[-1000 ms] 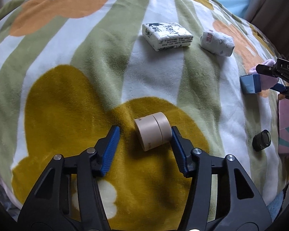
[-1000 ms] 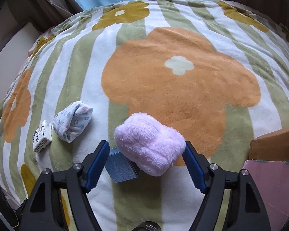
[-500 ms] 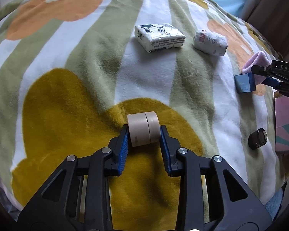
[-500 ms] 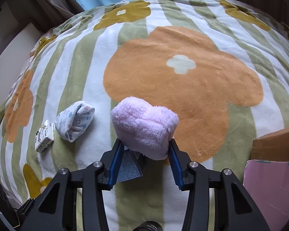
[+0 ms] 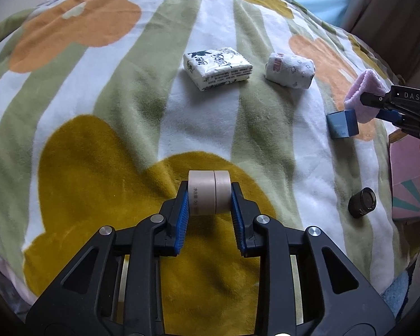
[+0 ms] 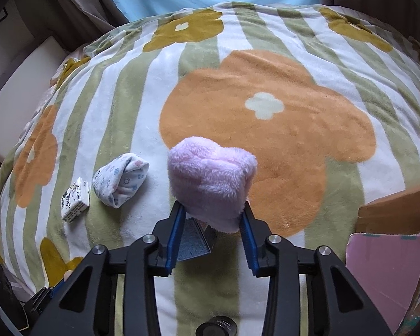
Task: Organize objects
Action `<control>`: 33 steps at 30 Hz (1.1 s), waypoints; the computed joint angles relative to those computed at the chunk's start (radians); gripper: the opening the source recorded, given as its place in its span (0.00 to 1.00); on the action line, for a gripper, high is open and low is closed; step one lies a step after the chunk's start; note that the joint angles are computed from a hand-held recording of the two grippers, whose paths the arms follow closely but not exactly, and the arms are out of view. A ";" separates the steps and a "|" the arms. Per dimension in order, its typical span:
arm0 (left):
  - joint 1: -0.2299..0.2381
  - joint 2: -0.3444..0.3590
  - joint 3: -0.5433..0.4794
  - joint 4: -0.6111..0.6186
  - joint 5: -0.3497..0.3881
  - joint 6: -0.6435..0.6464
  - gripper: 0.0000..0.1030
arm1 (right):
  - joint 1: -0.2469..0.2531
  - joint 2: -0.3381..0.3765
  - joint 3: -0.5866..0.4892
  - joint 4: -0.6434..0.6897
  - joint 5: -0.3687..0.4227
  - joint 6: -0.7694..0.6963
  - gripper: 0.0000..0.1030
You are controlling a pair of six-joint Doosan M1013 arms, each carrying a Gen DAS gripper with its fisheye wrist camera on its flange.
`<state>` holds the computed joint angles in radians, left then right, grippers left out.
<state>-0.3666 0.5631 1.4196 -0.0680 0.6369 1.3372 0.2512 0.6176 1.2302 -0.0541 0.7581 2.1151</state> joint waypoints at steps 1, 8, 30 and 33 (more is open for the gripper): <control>0.000 -0.003 0.000 0.000 -0.002 0.001 0.24 | 0.001 -0.002 0.000 -0.002 -0.003 -0.001 0.34; -0.008 -0.020 -0.016 0.001 -0.014 0.025 0.24 | 0.007 -0.024 0.002 -0.024 -0.015 -0.003 0.34; -0.153 -0.001 -0.256 -0.119 0.012 0.314 0.24 | -0.040 -0.262 0.170 -0.244 -0.079 0.105 0.24; -0.180 0.012 -0.284 -0.160 0.029 0.351 0.24 | -0.061 -0.295 0.211 -0.250 -0.081 0.106 0.23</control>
<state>-0.5469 0.5750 1.1360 -0.2279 0.6661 1.6887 0.1899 0.3229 1.4410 -0.3043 0.6773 2.2209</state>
